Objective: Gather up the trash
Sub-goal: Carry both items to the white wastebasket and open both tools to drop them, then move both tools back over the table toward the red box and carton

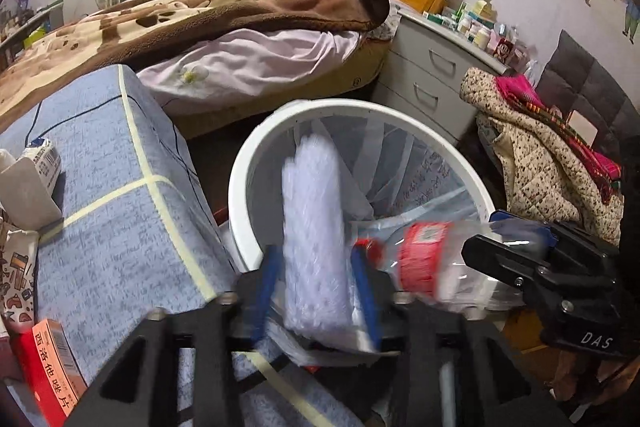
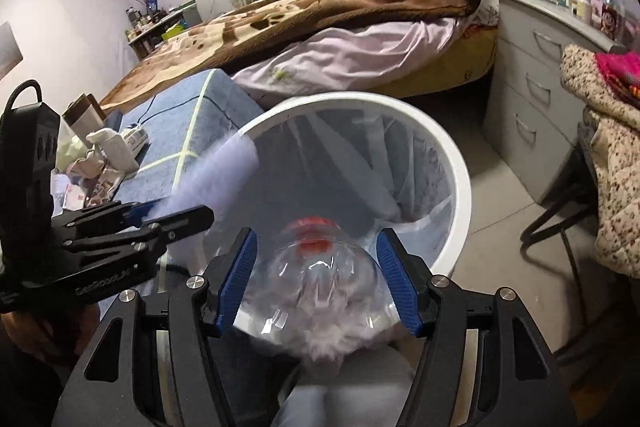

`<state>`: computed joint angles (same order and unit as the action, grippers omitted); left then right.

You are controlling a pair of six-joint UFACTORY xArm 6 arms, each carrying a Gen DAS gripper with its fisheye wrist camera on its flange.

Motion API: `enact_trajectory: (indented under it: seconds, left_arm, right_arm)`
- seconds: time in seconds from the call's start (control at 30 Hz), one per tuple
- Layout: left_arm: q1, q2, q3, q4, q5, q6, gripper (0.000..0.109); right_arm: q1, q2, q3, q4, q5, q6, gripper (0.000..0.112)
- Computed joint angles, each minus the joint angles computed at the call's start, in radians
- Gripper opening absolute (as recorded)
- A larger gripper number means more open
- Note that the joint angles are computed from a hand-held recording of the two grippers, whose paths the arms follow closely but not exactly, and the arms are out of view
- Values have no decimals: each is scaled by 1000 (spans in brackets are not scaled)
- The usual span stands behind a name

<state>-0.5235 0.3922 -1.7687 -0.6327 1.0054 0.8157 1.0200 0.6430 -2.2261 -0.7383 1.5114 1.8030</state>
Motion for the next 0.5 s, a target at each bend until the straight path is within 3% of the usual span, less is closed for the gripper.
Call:
enact_trajectory:
  seconds: [0.07, 0.3, 0.5]
  left_arm:
    - [9, 6, -11, -27, 11, 0, 57]
    - [24, -4, -9, -48, 5, -10, 58]
    - [51, -83, 94, -54, -102, -2, 58]
  right_arm:
    - [2, -3, 4, -11, 5, 0, 67]
    - [14, 21, -49, -40, 41, -15, 68]
    - [31, 173, -310, -90, 105, -150, 68]
